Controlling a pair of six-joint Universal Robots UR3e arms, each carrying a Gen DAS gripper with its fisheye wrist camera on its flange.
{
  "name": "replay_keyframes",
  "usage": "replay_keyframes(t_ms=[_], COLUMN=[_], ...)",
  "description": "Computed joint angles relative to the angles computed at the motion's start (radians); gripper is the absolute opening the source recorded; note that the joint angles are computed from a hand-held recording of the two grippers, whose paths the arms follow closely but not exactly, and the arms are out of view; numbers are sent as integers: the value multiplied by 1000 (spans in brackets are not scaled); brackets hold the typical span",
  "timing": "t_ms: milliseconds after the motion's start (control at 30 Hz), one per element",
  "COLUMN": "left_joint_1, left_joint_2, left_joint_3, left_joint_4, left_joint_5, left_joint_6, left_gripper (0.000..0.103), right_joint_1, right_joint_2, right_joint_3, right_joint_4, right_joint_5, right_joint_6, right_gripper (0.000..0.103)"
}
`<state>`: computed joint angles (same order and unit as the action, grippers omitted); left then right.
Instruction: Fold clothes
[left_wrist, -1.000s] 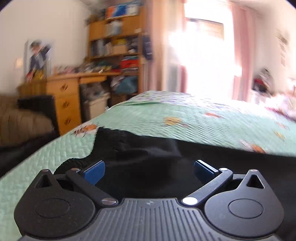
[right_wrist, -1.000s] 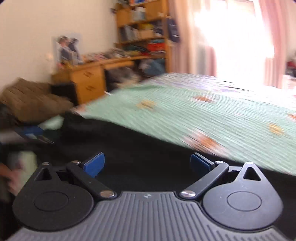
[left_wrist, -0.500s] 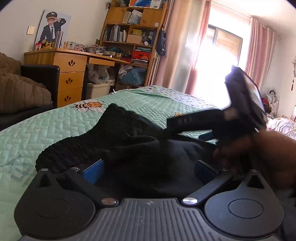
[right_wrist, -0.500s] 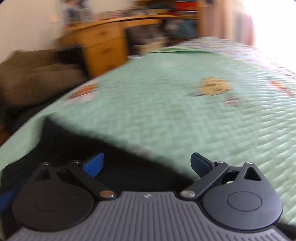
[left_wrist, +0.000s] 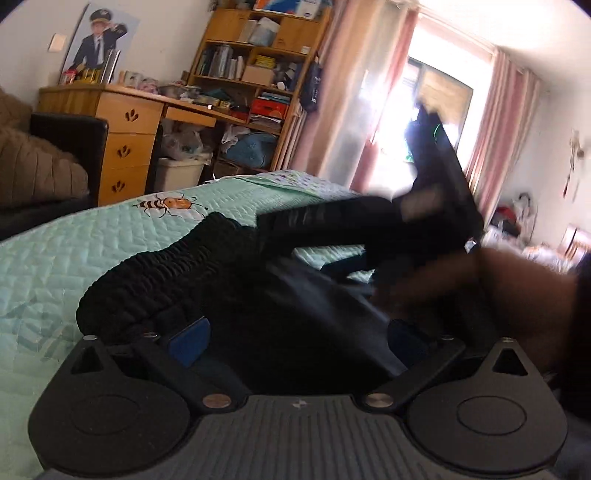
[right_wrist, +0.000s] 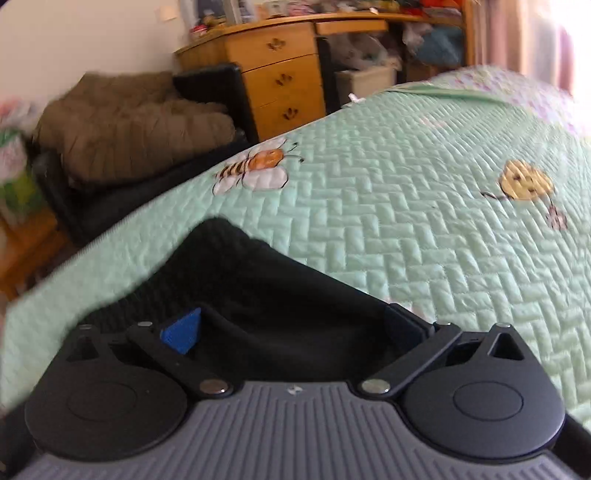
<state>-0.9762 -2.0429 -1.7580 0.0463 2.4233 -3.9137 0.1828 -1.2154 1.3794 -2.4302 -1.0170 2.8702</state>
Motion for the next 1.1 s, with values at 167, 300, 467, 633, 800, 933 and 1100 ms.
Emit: replay_keyframes(t_ms=[167,300,467,633,800,933,1100], left_joint_1=[-1,-5,-9,-12,-37,-49,-61], left_joint_2=[-2,0,14,43,24,-1,-26], left_joint_3=[29,50,82,127,243,314,378], left_joint_4=[-67,-125,-221,-376,-585,-687,-774], left_joint_5=[1,2,-16,-43,-49,-48,-46], left_joint_6=[-8,-13,-21,-66,-106,-124,-136], left_gripper=[102,102,102,102,102,102,102], right_joint_1=[-145,-198,-275,-385,-643,-868,-1054], right_joint_2=[-305,-292,-432,-609,-847,-1065,-1214], right_joint_3=[386,434,551,682,807,854,865], right_joint_4=[-124,-98,-123,-48,206,513,790], right_joint_5=[96,2,41,28,114,208,267], right_joint_6=[-112,-116,-114,-245,-372,-585,-815], right_gripper=[103,103,103,103,103,103,103])
